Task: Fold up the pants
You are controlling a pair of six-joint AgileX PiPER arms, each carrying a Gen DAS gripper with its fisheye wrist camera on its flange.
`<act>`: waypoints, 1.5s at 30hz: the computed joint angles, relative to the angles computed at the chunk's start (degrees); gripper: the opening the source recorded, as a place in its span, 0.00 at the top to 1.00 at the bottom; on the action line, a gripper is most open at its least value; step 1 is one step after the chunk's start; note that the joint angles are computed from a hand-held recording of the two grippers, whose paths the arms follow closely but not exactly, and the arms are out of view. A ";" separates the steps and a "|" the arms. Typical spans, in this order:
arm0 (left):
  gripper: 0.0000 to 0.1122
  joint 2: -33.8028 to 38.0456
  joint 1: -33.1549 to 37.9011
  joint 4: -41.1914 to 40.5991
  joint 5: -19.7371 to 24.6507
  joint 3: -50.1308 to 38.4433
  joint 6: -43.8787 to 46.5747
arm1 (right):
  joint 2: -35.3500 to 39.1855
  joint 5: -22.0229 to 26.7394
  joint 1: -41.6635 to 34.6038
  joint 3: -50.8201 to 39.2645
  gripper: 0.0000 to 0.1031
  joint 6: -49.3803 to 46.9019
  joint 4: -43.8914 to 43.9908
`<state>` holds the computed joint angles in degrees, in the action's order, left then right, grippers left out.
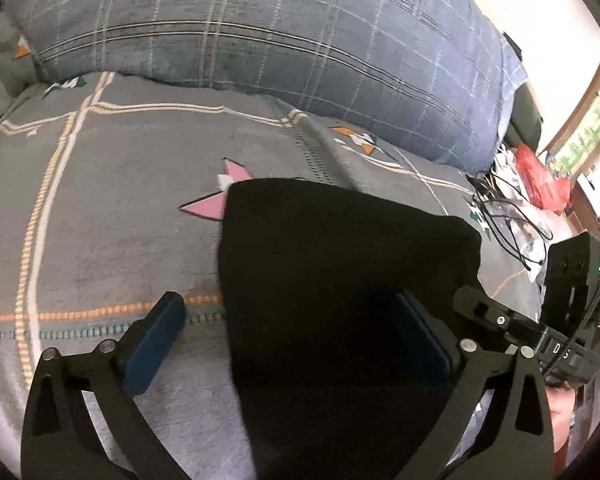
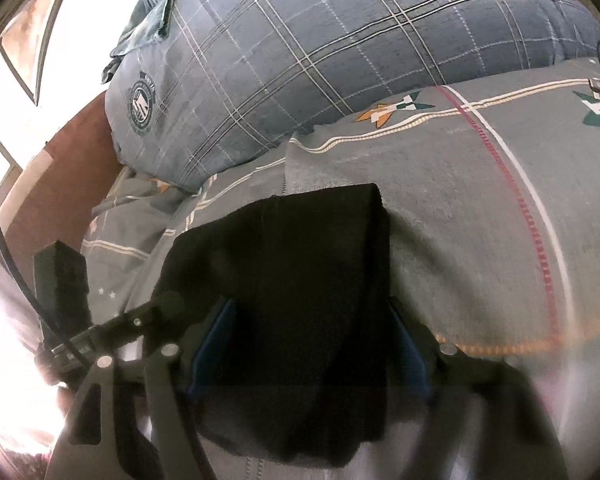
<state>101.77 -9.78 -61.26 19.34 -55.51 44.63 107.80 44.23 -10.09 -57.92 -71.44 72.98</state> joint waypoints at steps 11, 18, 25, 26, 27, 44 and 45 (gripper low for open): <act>0.57 -6.87 5.58 4.99 9.85 -2.26 -1.62 | -12.11 -0.96 2.90 3.36 0.66 0.04 1.47; 0.57 -6.22 11.96 15.96 12.22 -10.65 -8.99 | -6.28 -3.27 11.65 -8.03 0.66 4.68 3.08; 0.57 5.80 15.10 25.20 12.07 -20.02 -15.60 | 9.61 -5.79 18.23 -23.82 0.66 14.11 -1.44; 0.57 7.52 15.05 26.67 12.40 -21.34 -17.05 | 11.85 -6.20 18.83 -26.16 0.66 16.10 -3.43; 0.52 9.24 15.49 27.64 13.38 -22.57 -18.21 | 14.03 -7.61 19.92 -28.61 0.64 19.70 -7.50; 0.19 9.04 13.28 52.26 9.34 -26.52 -45.29 | 7.47 -11.59 22.73 -29.68 0.70 23.27 -18.55; 0.19 9.85 13.07 52.83 9.54 -27.24 -45.71 | 8.80 -12.08 23.75 -31.12 0.70 24.19 -20.39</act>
